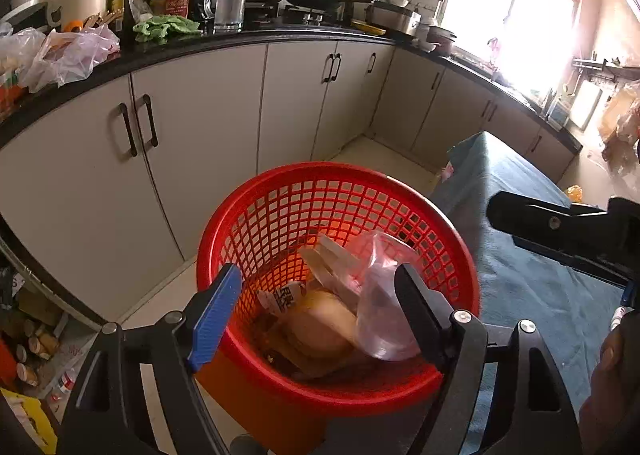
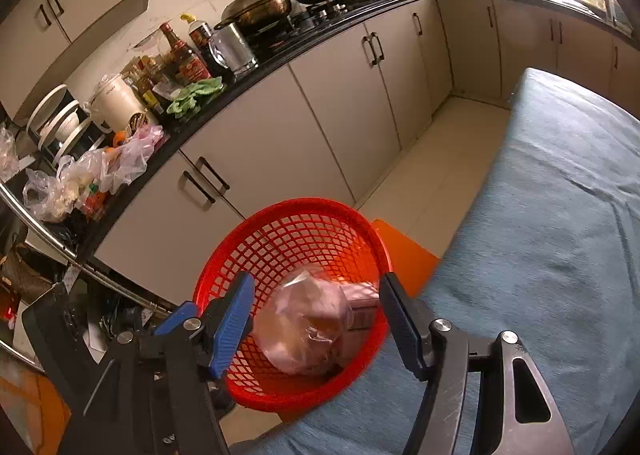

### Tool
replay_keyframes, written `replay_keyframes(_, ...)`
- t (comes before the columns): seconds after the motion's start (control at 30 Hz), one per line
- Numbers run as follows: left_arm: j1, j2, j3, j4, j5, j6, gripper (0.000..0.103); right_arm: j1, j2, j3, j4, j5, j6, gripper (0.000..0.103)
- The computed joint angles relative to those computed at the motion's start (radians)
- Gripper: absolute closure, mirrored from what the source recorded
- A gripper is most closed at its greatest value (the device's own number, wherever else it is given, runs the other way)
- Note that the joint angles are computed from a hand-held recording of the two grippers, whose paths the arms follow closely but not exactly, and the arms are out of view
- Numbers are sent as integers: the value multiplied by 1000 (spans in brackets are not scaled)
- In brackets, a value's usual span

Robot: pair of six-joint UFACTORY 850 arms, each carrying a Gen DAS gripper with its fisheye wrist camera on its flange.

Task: Collect trash
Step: 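Carry both items over the red basket and open both tools to drop them, then return both tools to the table toward the spray bottle and cloth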

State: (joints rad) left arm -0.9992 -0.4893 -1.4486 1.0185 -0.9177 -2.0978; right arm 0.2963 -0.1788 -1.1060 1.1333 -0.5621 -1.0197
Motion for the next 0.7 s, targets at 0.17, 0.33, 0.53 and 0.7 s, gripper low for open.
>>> replay_keyframes(0.17, -22, -4, -27, 24, -15, -11, 25, -60, 56, 55, 48, -19, -42, 34)
replay_keyframes(0.33, -55, -59, -139, 37, -37, 73, 25, -138, 127, 117, 62, -28, -72, 34)
replay_keyframes(0.53, -84, -174, -339, -5, -10, 238, 24, -281, 215, 189, 95, -56, -131, 34)
replay_keyframes(0.7, -106, -312, -573, -89, -4, 433, 24, -458, 241, 214, 103, -129, -140, 34)
